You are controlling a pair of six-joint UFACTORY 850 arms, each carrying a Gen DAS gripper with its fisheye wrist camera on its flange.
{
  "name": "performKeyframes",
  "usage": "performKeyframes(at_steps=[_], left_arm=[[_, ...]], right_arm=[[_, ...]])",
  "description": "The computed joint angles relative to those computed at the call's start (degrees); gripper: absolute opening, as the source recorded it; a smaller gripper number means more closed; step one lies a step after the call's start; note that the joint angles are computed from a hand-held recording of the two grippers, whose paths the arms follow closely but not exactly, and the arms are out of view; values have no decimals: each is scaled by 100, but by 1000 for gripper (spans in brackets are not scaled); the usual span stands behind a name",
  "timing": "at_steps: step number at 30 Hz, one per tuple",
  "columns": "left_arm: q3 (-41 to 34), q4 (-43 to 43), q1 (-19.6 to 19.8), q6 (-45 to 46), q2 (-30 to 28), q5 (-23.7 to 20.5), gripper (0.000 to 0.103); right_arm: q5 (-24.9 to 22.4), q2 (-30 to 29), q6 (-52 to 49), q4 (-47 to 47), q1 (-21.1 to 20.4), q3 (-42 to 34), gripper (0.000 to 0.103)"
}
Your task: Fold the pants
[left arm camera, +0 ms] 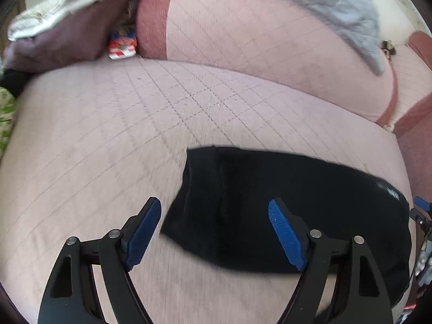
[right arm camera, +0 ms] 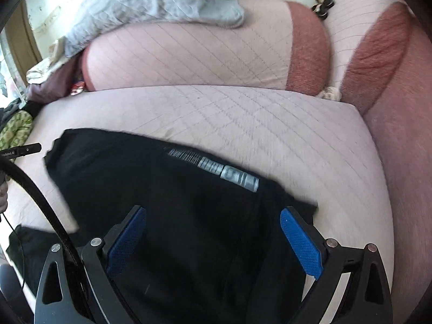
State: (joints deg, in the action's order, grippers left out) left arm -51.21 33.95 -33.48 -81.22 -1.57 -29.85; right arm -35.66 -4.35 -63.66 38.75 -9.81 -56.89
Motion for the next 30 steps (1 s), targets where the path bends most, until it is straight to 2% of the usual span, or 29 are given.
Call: performKeyframes(at_steps=[2, 5, 6, 8, 10, 12, 13, 14, 15, 16, 17, 19, 25, 30], left_arm=[[-27, -369, 269, 470, -187, 384, 81], [-119, -776, 509, 1090, -446, 701, 82], [-171, -740, 523, 1174, -524, 727, 84], [-286, -996, 543, 1736, -661, 838, 101], [-431, -982, 500, 1962, -822, 709, 103], [-637, -785, 387, 2045, -1007, 353, 103], [-698, -442, 271, 1853, -1058, 184, 90], [-673, -306, 218, 1791, -1001, 256, 55], [-644, -409, 212, 1964, -902, 362, 28], [-569, -752, 273, 2231, -828, 628, 11], [-525, -930, 283, 2259, -777, 757, 11], [-569, -614, 179, 1930, -719, 546, 11], [-292, 446, -317, 615, 1, 287, 11], [38, 1028, -893, -160, 804, -171, 11]], right_arm=[[7, -389, 119, -116, 145, -322, 101], [-34, -906, 280, -326, 352, -761, 101], [-45, -1069, 344, -404, 418, -895, 101], [-154, -1331, 439, -476, 501, -1108, 101], [-365, -1568, 584, -572, 564, -1303, 102], [-85, -1507, 449, -641, 683, -1173, 102], [-51, -1452, 334, -597, 720, -1092, 98], [-64, -1405, 220, -497, 725, -1044, 80], [-220, -1344, 17, -284, 697, -1005, 65], [-451, -1312, -39, -170, 671, -1017, 23], [-505, -1272, 111, -252, 682, -1023, 17], [-507, -1180, 212, -268, 687, -986, 14], [-538, -581, 322, -193, 625, -656, 12], [-753, 326, 402, -235, 486, -151, 11]])
